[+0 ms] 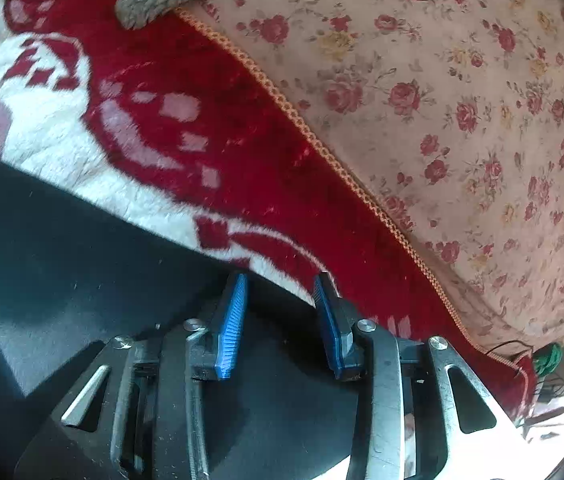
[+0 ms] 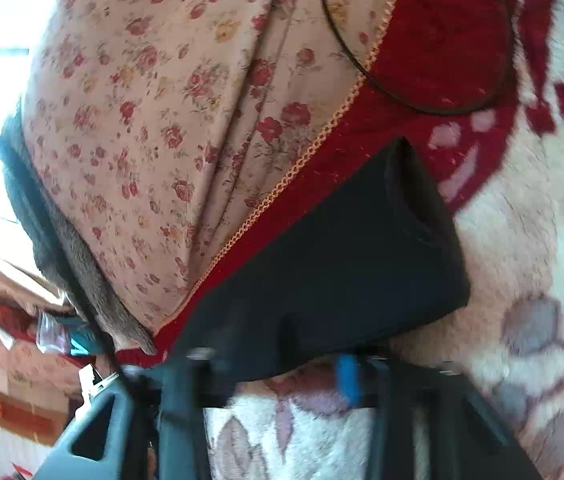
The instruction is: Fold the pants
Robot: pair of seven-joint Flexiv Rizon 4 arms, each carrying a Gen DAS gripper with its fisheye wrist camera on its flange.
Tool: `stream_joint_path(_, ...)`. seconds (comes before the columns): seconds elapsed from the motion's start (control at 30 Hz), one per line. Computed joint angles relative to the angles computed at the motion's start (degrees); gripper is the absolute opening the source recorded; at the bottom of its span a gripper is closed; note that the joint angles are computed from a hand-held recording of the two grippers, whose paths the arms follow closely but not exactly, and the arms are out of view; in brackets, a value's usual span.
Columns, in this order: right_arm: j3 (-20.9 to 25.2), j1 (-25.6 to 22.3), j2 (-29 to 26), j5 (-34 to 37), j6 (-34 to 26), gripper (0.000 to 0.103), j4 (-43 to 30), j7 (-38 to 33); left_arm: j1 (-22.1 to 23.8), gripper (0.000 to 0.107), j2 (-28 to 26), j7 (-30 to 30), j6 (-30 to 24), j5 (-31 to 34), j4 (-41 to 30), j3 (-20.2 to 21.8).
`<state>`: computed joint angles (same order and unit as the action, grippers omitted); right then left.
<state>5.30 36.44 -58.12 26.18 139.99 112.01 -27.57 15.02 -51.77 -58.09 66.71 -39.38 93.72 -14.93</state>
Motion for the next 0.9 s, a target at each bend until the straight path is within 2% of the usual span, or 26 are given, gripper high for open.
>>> stream_joint_path(0.03,0.7,-0.8,-1.0,-1.2,1.9,0.012,-0.3,0.6,0.0,0.008,-0.2,0.4,-0.1,0.3,-0.2,0.0)
stream_joint_path(0.1,2.0,-2.2,-2.6,-2.8,5.8,0.008,-0.4,2.0,1.5,0.007,-0.6,1.8,-0.8,-0.9,-0.2,-1.6)
stream_joint_path(0.17,1.6,-1.4,-2.6,-1.9,8.3,0.007,-0.1,1.1,3.0,0.006,-0.2,4.1,-0.8,-2.5,0.7,-3.3)
stream_joint_path(0.2,1.0,-0.6,-2.0,-1.0,8.7,0.007,0.3,-0.1,3.5,0.001,0.3,5.2,-0.4,-3.3,1.4,-3.9)
stream_joint_path(0.37,0.8,0.9,1.3,0.6,9.8,0.006,2.5,-4.4,6.5,0.0,4.7,13.3,3.8,-8.6,7.1,-8.0)
stream_joint_path(0.47,1.4,1.9,3.0,2.1,11.9,0.006,3.7,-6.4,7.6,0.0,7.4,17.9,3.9,-12.3,10.0,-9.4)
stream_joint_path(0.57,2.5,2.4,4.2,3.1,14.6,0.006,5.1,-7.5,6.5,0.0,8.9,18.9,0.6,-13.5,10.8,-7.3)
stream_joint_path(0.67,3.4,3.1,4.9,5.1,15.0,0.006,6.2,-8.5,3.7,0.001,9.3,14.4,-5.4,-12.0,9.7,-2.2)
stream_joint_path(0.77,4.0,3.6,4.7,6.1,16.4,0.006,6.3,-8.7,1.8,0.003,8.7,12.6,-7.6,-12.1,8.9,0.3)
stream_joint_path(0.9,5.1,3.8,3.1,6.3,20.5,0.006,7.2,-8.1,0.4,0.03,7.7,11.0,-8.0,-12.5,7.9,1.4)
